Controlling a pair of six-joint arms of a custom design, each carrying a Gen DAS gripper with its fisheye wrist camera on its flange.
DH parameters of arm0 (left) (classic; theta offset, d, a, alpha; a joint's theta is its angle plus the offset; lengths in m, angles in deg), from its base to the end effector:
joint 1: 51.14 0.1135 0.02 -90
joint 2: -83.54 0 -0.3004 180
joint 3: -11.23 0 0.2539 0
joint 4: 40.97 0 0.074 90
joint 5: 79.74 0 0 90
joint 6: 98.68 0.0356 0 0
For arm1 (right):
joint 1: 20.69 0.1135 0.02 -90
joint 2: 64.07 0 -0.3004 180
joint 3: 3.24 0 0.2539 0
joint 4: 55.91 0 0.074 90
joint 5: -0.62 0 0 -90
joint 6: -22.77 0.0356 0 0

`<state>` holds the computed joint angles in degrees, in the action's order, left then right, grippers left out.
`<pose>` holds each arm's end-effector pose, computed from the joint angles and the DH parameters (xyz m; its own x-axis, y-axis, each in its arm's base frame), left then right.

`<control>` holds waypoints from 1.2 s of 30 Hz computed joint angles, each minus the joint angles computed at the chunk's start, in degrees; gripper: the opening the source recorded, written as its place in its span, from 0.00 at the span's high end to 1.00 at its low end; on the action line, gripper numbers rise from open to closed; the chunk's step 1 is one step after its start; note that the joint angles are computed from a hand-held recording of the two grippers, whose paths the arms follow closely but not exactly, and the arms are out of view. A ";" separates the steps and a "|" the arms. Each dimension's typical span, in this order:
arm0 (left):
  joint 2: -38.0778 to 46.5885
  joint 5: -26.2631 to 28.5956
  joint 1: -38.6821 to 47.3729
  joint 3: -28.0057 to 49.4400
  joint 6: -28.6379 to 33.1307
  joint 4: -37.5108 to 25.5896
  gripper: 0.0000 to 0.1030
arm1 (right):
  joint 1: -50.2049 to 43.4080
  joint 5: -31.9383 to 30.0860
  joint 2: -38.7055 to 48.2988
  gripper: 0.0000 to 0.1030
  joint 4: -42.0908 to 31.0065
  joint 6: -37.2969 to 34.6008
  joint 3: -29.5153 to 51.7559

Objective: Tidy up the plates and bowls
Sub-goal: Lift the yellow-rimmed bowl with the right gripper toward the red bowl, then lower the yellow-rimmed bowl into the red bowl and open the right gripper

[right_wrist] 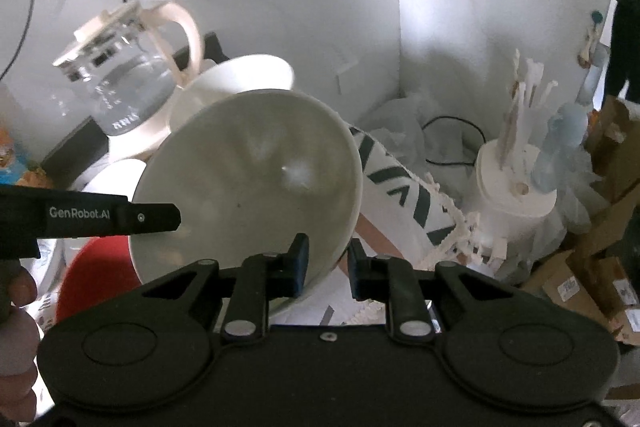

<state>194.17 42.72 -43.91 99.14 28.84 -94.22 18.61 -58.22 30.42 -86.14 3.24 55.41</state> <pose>0.3846 0.0295 0.1956 -0.7494 0.4229 -0.5094 0.6043 0.7513 -0.2653 0.2374 0.1705 0.1688 -0.5942 0.5558 -0.5813 0.5397 0.8114 0.2242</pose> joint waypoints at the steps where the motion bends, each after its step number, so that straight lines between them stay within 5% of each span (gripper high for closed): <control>1: -0.93 0.49 0.45 -0.75 -0.22 0.63 0.86 | 0.53 0.75 -0.52 0.80 -0.37 -0.74 0.24; 19: -10.30 1.99 11.54 -7.11 -5.09 3.72 0.86 | 6.23 2.41 -1.88 0.80 4.38 -13.83 3.00; 36: -7.66 -2.72 18.90 -8.76 -2.48 2.45 0.83 | 9.25 -1.94 4.04 0.81 7.59 -16.10 6.24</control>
